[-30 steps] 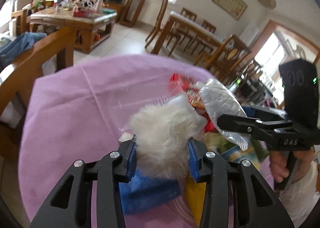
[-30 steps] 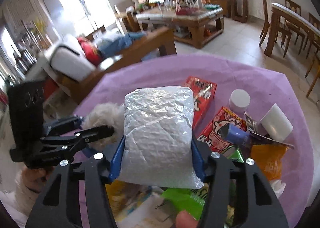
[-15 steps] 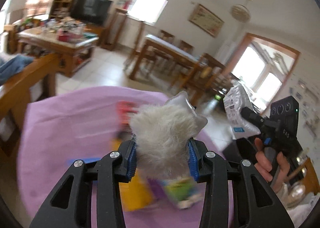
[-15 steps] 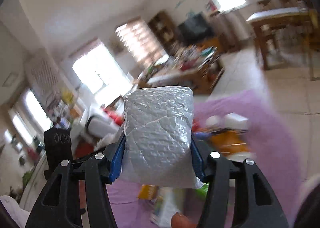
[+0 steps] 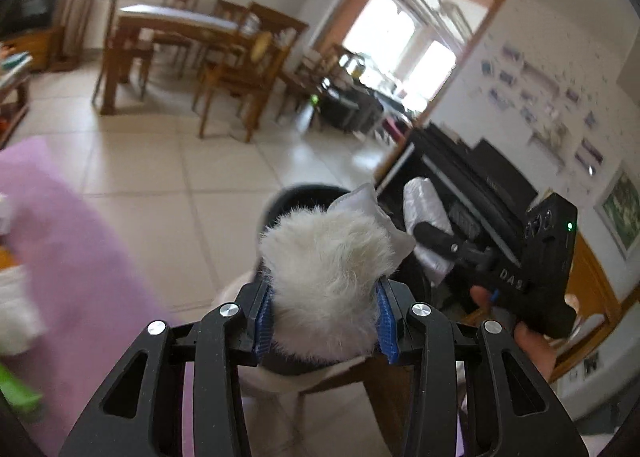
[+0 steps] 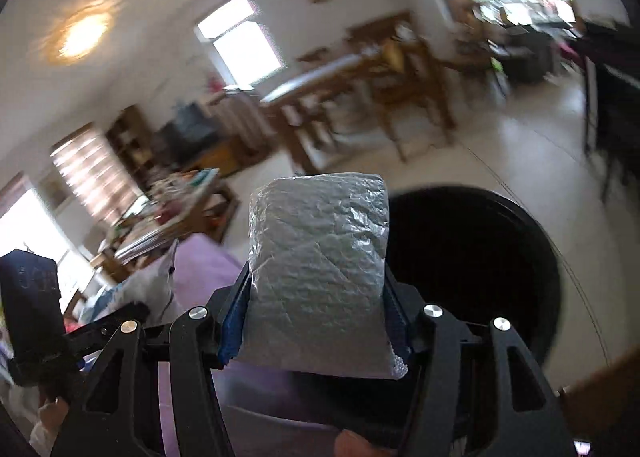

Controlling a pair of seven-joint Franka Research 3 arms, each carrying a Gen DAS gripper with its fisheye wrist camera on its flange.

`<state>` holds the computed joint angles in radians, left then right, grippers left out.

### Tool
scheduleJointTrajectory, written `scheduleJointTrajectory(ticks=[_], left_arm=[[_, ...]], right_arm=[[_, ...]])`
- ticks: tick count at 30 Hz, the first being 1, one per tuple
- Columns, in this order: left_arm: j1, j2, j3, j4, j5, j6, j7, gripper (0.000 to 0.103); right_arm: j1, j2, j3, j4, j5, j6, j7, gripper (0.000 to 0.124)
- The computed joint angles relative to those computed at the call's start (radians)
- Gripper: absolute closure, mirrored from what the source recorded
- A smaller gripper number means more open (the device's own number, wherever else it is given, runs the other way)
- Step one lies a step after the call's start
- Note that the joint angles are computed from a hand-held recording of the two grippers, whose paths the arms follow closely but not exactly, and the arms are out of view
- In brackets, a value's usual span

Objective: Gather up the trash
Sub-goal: 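Drop white tissue from left tool while right drops silver foil pouch into bin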

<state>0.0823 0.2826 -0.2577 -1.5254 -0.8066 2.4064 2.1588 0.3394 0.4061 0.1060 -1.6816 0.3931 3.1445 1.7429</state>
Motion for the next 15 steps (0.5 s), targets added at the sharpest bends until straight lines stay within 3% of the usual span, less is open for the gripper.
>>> scheduleJointTrajectory(ticks=[4, 7, 9, 10, 12, 13, 15], left_arm=[[-0.079, 0.171, -0.012, 0.145, 0.162, 0.018, -0.121, 0.061], [-0.110, 0.294, -0.030, 0.270, 0.302, 0.013, -0.211, 0.059], [-0.141, 0.324, -0.012, 0.305, 0.352, 0.016, -0.241, 0.048], [-0.150, 0.342, -0.010, 0.329, 0.388, 0.014, -0.260, 0.043], [-0.135, 0.331, -0.038, 0.314, 0.451, 0.041, -0.295, 0.025], [-0.131, 0.293, -0.030, 0.265, 0.435, 0.059, -0.281, 0.023], [-0.099, 0.248, -0.053, 0.207, 0.432, 0.091, -0.265, 0.021]], right_arm=[[-0.236, 0.018, 0.232, -0.040, 0.145, 0.017, -0.160, 0.065], [-0.311, 0.050, 0.314, -0.023, 0.215, 0.024, -0.254, 0.061], [-0.338, 0.047, 0.348, -0.026, 0.256, 0.019, -0.295, 0.055], [-0.364, 0.057, 0.382, -0.023, 0.282, 0.021, -0.330, 0.046], [-0.439, 0.037, 0.468, -0.063, 0.354, 0.045, -0.406, 0.035], [-0.459, 0.035, 0.495, -0.075, 0.382, 0.064, -0.432, 0.035], [-0.445, 0.052, 0.481, -0.050, 0.400, 0.064, -0.449, 0.035]])
